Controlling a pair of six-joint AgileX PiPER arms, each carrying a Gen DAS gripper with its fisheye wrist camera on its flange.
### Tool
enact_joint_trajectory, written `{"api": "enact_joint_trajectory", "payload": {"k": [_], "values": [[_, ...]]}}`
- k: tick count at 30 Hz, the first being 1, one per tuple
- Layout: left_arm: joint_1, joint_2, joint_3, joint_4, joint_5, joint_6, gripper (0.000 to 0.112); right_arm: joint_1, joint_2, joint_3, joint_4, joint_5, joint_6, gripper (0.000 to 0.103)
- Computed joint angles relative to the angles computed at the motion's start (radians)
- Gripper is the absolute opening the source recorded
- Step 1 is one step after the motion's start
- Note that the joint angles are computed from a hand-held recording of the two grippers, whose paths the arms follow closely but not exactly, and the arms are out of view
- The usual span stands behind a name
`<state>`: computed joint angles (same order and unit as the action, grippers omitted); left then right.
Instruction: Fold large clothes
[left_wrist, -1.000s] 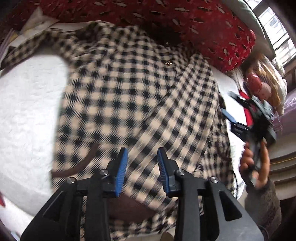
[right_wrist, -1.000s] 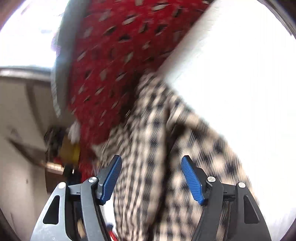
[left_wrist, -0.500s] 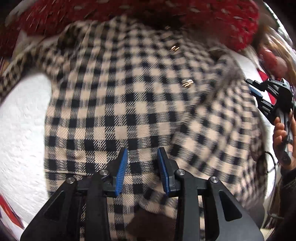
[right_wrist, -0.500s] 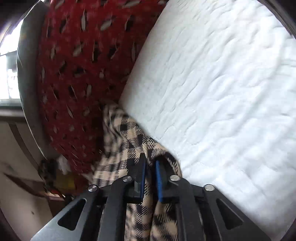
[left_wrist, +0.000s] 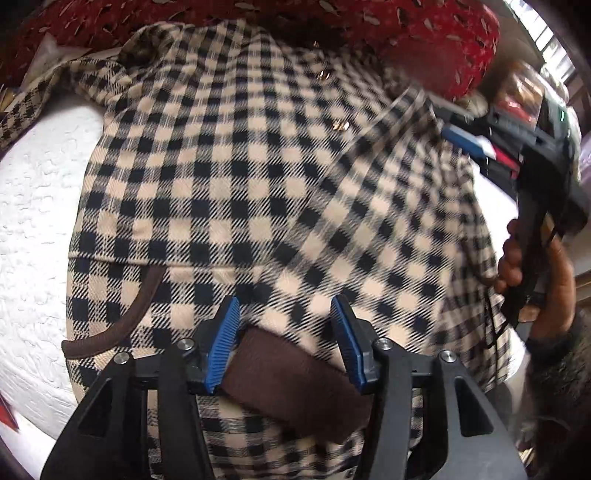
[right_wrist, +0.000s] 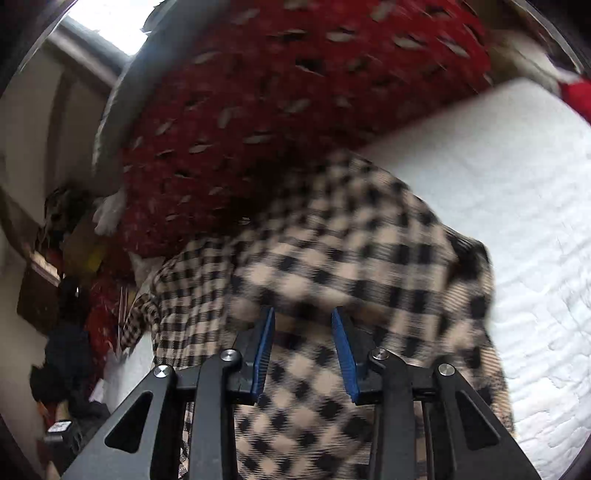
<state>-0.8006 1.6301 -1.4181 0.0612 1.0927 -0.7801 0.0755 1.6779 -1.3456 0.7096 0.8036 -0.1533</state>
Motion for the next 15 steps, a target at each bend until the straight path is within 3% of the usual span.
{"api": "enact_joint_trajectory", "payload": {"k": [2,4,5,9,11,13,15], "values": [[0.047,-0.027,0.043,-0.043,-0.008,0.047,0.05,0.075,0.09,-0.092,-0.073,0.068,0.038,0.053],[0.128,-0.119,0.116,-0.11,-0.048,0.073,0.05,0.144,0.184,-0.237,-0.257,0.18,0.172,0.049],[0.163,-0.156,0.136,-0.107,-0.056,0.068,0.05,0.172,0.173,-0.262,-0.306,0.176,0.203,0.05],[0.501,-0.279,0.17,-0.159,-0.045,0.193,0.05,0.228,0.177,-0.266,-0.179,0.045,0.15,0.05],[0.701,-0.251,0.113,-0.228,-0.003,0.301,0.051,0.263,0.204,-0.262,-0.101,0.02,0.101,0.052],[0.901,-0.163,0.009,-0.273,0.036,0.391,0.051,0.303,0.274,-0.268,-0.119,0.028,0.109,0.054],[1.06,-0.083,-0.092,-0.318,0.095,0.432,0.051,0.356,0.25,-0.174,-0.169,-0.124,0.105,0.055]]}}
